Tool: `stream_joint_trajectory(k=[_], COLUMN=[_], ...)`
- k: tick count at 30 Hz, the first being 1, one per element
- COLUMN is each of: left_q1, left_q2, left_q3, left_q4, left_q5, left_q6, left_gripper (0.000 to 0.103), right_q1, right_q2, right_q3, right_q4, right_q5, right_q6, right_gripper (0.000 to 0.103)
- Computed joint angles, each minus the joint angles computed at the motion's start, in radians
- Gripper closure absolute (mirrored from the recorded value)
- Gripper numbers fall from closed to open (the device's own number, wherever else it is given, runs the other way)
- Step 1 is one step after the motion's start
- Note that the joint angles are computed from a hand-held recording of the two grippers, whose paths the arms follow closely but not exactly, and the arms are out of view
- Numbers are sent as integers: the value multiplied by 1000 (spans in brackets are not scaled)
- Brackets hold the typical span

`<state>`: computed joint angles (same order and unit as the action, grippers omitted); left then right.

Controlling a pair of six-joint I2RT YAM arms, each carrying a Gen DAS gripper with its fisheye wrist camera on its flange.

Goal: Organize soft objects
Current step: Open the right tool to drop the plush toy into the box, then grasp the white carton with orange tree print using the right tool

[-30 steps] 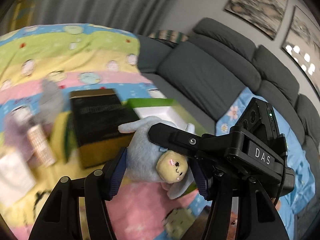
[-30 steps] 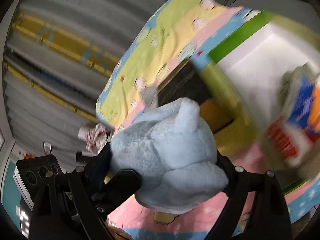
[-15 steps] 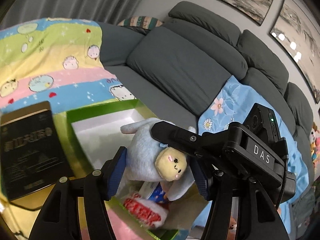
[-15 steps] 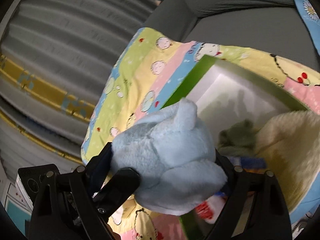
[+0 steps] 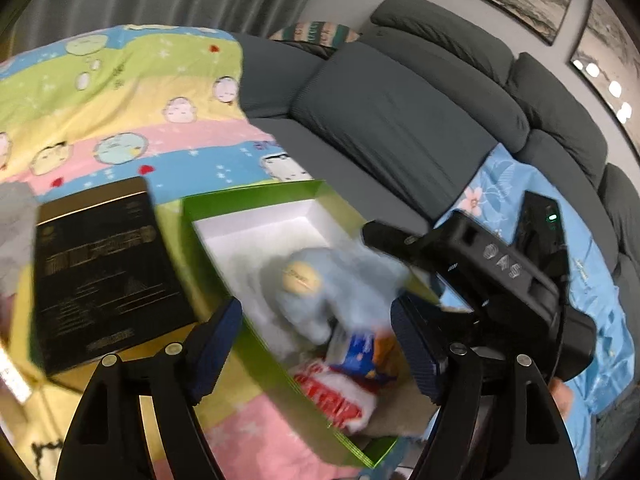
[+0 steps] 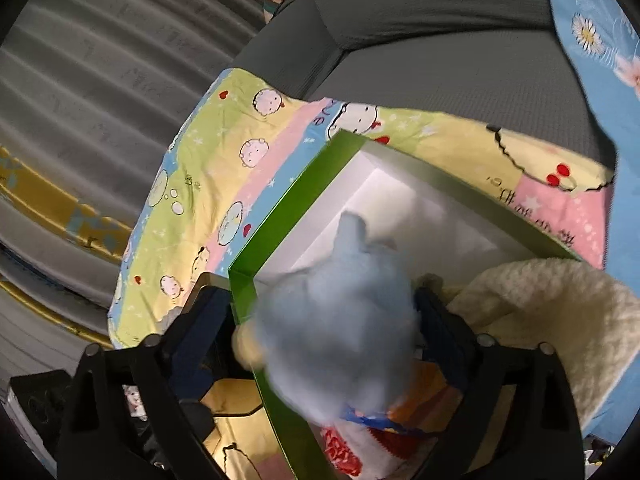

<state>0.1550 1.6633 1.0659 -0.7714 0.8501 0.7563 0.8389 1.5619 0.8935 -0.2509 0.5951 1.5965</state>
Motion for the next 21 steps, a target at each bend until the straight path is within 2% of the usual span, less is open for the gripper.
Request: stream_joint_trajectory(k=[2, 7, 9, 13, 17, 21], left_q1=[30, 143, 186, 339, 491, 641], left_q2=[-7, -13, -14, 26, 112, 211], left_q3=[4, 20, 24, 69, 164, 269], left_q4=[-15, -79, -91, -160, -216, -168], left_q5=[-22, -37, -56, -68, -75, -72], left_q6=[6, 80, 103, 211, 276, 219], left_gripper=[19, 19, 19, 19, 19, 19], right_q1=[24, 102, 132, 187, 216, 218], right_q2=[4, 47, 70, 136, 212, 334], right_q3=[48, 213, 266, 394, 505, 674], right_q4=[-76, -306, -361, -423, -422, -442], right_q5=[34, 120, 144, 173, 178, 129], right_q6=[6, 31, 46, 14, -46, -150], right_gripper=[1, 1, 1, 1, 3, 19])
